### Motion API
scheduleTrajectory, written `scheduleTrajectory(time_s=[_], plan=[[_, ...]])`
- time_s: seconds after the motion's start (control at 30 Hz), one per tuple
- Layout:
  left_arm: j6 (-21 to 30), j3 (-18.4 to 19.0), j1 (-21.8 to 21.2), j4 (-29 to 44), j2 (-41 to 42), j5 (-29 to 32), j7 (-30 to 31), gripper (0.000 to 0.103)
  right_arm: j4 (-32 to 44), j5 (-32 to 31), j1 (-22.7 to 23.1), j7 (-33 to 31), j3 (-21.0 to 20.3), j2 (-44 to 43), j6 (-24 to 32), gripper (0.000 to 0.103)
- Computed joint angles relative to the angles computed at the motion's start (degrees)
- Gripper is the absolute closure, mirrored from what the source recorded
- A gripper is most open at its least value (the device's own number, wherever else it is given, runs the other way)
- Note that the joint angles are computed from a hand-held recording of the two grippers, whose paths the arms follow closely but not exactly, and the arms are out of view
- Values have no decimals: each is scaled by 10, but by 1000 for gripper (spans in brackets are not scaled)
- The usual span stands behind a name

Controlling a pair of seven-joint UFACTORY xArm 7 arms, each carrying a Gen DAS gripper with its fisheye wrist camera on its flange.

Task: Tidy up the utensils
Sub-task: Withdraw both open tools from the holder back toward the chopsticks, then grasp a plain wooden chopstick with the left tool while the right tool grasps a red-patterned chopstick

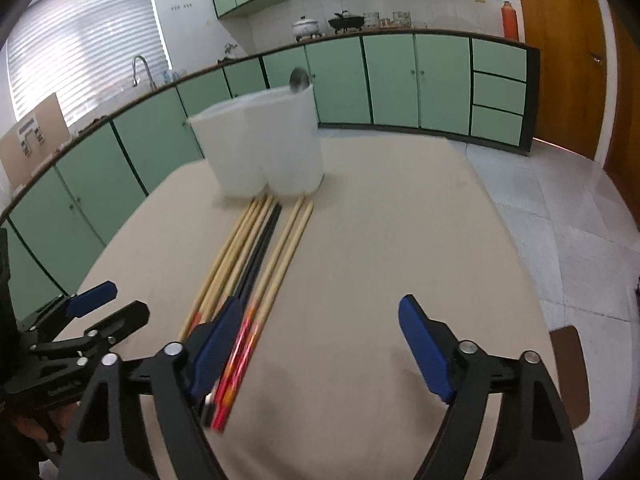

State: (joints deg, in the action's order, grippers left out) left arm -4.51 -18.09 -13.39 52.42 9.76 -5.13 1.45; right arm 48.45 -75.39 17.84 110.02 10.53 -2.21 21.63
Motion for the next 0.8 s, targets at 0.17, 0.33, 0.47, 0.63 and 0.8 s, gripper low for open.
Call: scheduleTrajectory(time_s=[0.17, 0.33, 0.47, 0.63, 0.8], plan=[[18, 40, -41, -27, -15, 21, -17, 28, -23, 18, 17, 2, 16, -6, -8, 39], [39, 4, -13, -35, -20, -24, 25, 33, -29, 38, 36, -20, 27, -3, -12, 43], [48, 23, -38, -29, -17, -21, 18, 34, -23, 54, 47, -45, 29, 8, -6, 45], [48, 52, -68, -30, -14, 3, 0, 34, -14, 65, 60, -56, 25, 21, 13, 46], [44, 82, -95, -24, -6, 46, -42, 34, -9, 84, 67, -69, 19, 27, 27, 48]])
